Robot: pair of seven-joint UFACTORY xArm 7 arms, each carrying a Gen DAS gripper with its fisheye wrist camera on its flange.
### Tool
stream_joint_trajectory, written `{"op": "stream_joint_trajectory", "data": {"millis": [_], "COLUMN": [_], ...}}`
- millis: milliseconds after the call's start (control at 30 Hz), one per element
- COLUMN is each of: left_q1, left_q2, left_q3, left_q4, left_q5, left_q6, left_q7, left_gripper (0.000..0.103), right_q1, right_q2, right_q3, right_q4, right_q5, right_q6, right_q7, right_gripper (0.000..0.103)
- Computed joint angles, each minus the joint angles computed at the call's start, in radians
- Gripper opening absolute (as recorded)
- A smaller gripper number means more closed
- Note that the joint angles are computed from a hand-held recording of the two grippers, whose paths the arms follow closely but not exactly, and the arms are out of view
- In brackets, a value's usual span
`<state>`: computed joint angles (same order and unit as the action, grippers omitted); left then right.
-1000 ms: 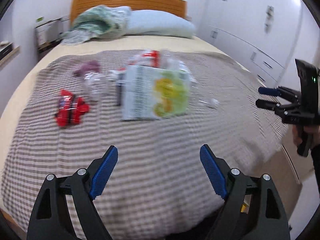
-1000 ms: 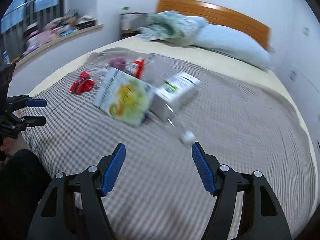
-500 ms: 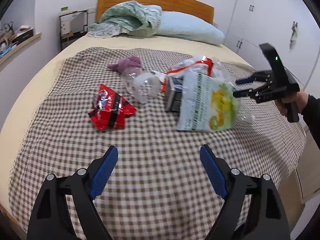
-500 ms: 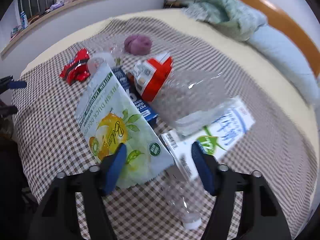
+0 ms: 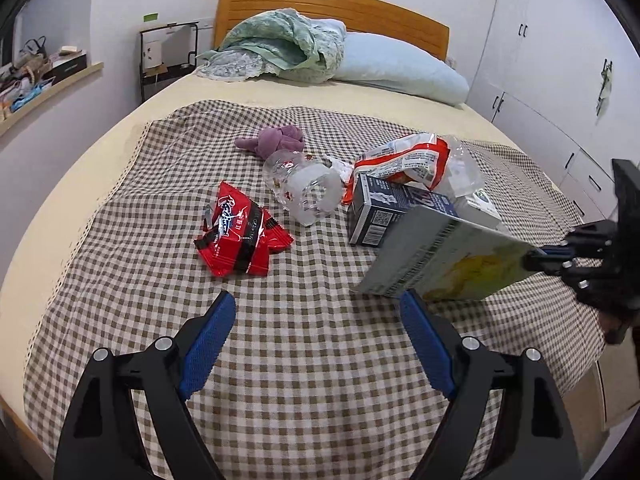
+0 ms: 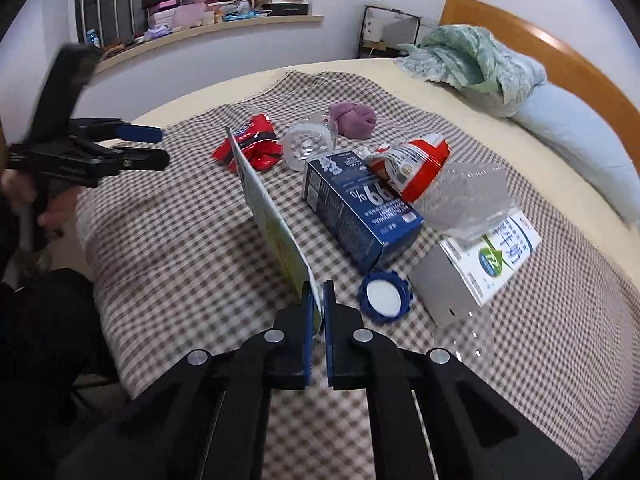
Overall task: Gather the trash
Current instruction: 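Grasp the green-and-white snack bag with the right tool while left grasps a white tissue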
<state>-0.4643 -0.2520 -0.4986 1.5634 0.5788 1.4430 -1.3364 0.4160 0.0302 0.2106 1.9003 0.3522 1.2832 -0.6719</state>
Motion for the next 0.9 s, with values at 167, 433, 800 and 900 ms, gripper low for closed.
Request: {"op": "stream_joint_trajectory", "data": {"millis": [167,433,800,900], "left_q1": [-0.017,-0.05,-0.076,-0.012], "left_q2": [0.03,0.082,0.292,0.402], "left_q3": [-0.038,-0.019,0.178,0.281], "left_q4": [0.076,0.132,0.329,0.477], "left_q5": [0.051,0.098,0.144,-0.021], "left_q6": [0.092,0.099,-0.061,-0.1], "left_q7": [0.002,0.019,0.292,0.374], "left_gripper": [0.081,0.081,0.081,0.073], "right_q1": [0.009,-0.042,-0.159,-0.16], "right_q2": [0.017,-0.205,-0.281,-0.274], "right_q3": [0.012,-0.064,-0.112,-0.126], "right_q4": [0.021,-0.199,-0.266,-0.277], "right_q5": [0.025,0.13,-0.007,-0.003], "right_q6": [0.052,-0.114,-0.279,-0.295], "right_q7": [-0.026,0.014,0.348,0.375], "right_gripper": [0.002,0.001,0.001,0.001]}}
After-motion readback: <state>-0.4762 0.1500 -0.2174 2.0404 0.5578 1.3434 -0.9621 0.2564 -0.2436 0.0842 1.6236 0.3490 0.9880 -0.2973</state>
